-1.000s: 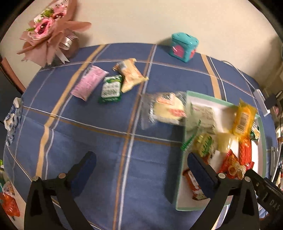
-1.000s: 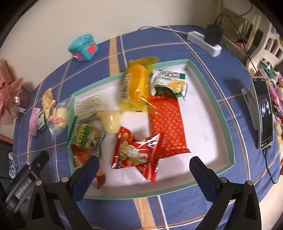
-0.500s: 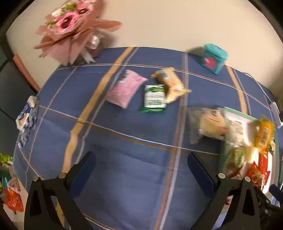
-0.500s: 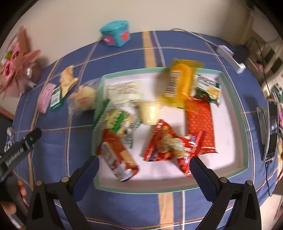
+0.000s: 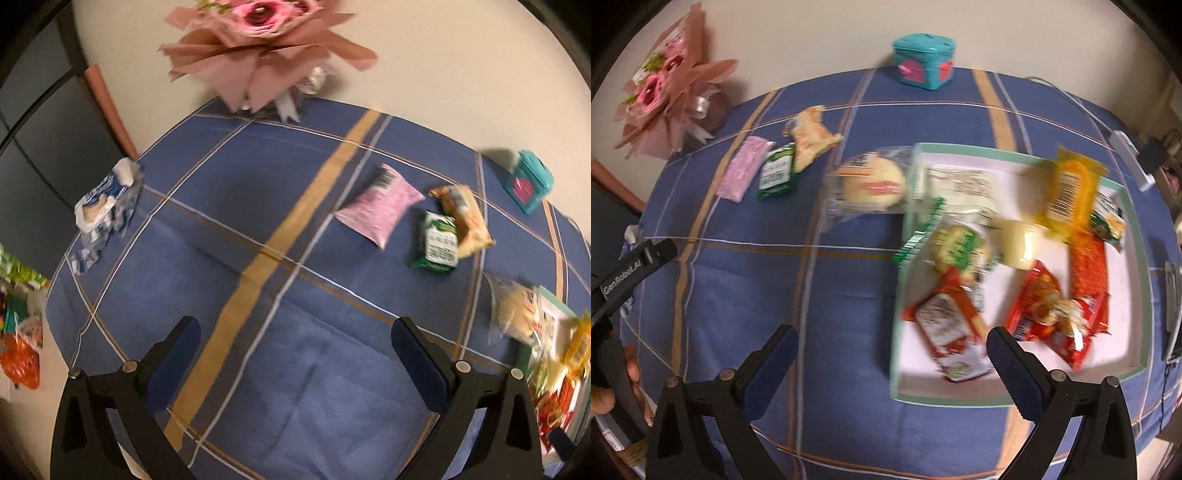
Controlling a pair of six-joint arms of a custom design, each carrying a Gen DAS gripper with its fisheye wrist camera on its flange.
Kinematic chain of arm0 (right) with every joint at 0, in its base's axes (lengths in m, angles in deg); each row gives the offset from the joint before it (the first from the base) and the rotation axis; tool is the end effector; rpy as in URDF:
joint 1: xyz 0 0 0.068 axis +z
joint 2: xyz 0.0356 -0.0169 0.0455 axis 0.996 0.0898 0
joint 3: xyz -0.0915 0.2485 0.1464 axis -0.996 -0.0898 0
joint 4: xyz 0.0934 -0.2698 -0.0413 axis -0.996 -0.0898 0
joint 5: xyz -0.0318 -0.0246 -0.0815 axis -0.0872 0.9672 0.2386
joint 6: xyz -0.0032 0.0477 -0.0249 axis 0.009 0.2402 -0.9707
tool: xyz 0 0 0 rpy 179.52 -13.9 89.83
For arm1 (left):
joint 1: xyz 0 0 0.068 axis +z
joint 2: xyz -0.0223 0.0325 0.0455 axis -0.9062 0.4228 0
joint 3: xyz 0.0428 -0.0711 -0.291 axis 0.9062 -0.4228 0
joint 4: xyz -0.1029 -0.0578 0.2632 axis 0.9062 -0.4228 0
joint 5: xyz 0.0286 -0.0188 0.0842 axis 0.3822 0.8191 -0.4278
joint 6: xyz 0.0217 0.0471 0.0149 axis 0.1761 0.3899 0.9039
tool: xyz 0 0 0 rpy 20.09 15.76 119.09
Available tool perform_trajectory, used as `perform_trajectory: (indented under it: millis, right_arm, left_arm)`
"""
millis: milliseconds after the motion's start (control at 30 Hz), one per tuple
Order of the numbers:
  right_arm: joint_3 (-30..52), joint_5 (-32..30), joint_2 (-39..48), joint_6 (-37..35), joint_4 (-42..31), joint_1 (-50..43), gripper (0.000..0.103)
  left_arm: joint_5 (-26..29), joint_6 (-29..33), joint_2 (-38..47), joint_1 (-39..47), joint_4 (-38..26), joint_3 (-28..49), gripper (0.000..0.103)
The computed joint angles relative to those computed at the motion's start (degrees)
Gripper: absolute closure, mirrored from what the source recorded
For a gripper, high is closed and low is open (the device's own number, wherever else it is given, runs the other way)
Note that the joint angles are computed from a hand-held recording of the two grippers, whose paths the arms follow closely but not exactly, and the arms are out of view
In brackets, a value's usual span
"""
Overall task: Organize snacks
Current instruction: 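Withdraw both tools from the tray toward the remaining snacks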
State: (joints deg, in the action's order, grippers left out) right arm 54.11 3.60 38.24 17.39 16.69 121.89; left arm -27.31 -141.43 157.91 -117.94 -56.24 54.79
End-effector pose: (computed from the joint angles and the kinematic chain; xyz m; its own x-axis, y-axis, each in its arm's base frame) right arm 0.1785 0.1334 0.3191 -0.9258 -0.2183 -0.3087 -0.2585 0.9613 0.0952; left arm 0.1476 -0.1680 0.3290 -0.7279 -0.5065 -0.4622 -0.6030 0.7937 0.0800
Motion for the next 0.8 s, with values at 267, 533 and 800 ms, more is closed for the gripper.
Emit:
perform_trajectory:
  millis: [267, 533, 800]
  right_arm:
    - [0.7, -0.6, 3.7, 1.7, 5.4, 4.2, 0.0]
    - [1.6, 0.0, 4.4, 1.0, 12.5, 1.0, 0.0]
    - [2.6, -2.1, 6.5, 0.0, 15.6, -5.4, 0.0]
  left_arm:
    - [0.5, 0.9, -2.2, 2.4, 1.6, -2.5, 0.0]
    - [-0.6, 4.7, -1.0, 5.1, 5.0, -1.7, 0.0]
    - [-5.2, 8.7, -3.4, 6.9, 14.4, -3.8, 0.0]
